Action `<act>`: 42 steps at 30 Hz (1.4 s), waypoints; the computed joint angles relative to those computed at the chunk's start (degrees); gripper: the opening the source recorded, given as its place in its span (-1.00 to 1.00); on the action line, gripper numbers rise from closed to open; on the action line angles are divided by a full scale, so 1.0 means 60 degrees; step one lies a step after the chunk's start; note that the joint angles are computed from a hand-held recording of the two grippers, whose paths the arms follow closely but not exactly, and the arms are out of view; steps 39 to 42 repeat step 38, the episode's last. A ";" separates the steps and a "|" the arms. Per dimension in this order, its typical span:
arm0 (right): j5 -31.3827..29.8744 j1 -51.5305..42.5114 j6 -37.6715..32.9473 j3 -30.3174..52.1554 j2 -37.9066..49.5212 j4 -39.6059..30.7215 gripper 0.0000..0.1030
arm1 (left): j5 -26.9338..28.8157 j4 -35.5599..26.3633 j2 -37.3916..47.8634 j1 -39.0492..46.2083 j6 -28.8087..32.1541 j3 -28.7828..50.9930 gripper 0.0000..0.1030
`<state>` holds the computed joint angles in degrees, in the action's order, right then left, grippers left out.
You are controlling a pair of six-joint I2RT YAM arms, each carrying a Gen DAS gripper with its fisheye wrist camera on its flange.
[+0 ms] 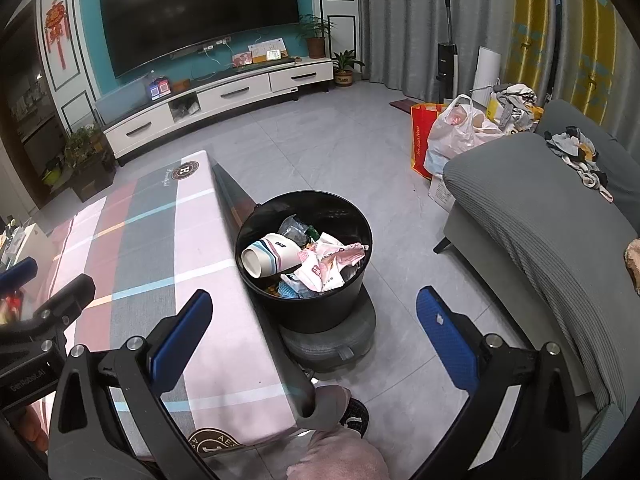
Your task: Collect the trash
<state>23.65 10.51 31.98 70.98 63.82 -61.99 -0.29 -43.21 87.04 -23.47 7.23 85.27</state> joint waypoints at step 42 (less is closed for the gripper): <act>-0.0044 -0.0015 -0.0037 -0.0022 0.0078 0.0087 0.94 | -0.0027 -0.0097 0.0181 0.0100 -0.0230 0.0091 0.94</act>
